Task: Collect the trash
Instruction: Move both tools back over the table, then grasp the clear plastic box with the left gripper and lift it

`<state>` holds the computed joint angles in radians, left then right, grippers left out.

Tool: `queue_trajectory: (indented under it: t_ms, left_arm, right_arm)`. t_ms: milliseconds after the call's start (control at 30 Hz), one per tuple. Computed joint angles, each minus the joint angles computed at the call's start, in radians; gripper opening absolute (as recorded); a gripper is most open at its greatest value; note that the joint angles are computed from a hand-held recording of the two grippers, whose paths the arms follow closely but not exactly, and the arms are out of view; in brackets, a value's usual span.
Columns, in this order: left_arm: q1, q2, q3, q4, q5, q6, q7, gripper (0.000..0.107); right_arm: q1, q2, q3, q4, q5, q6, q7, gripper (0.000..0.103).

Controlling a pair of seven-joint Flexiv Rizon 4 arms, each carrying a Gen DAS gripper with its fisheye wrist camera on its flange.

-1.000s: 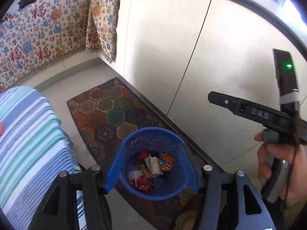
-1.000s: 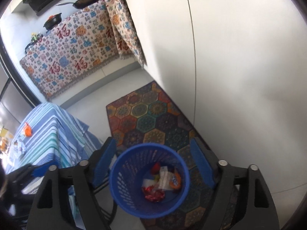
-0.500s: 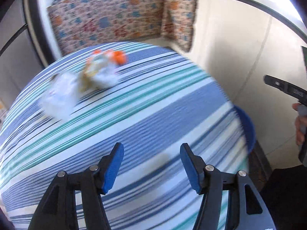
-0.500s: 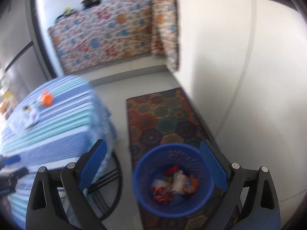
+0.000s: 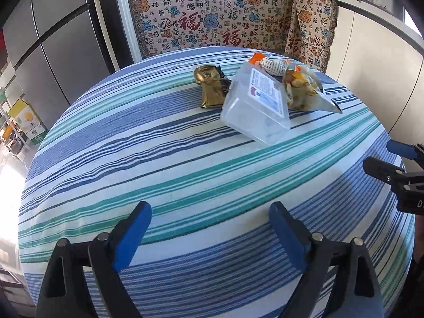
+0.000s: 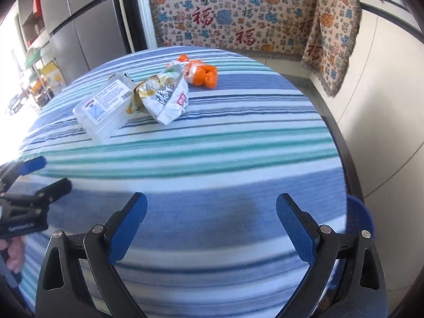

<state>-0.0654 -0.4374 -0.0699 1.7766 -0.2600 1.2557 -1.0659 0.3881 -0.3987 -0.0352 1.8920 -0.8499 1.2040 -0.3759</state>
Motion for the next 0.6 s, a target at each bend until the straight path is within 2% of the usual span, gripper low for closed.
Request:
queue_trajectory:
  t_ms: [133, 200, 600]
  left_arm:
    - [0.031, -0.007, -0.033, 0.002, -0.051, -0.008, 0.031, 0.103]
    - [0.030, -0.007, -0.032, 0.005, -0.055, -0.003, 0.037, 0.103]
    - [0.024, -0.013, -0.029, -0.006, -0.063, -0.012, 0.045, 0.103]
  right_arm:
    - [0.006, -0.051, 0.016, -0.068, 0.050, -0.059, -0.060, 0.099]
    - [0.013, -0.062, -0.002, -0.069, 0.041, -0.035, -0.038, 0.103]
    - [0.021, -0.076, -0.021, -0.083, 0.076, -0.015, -0.060, 0.103]
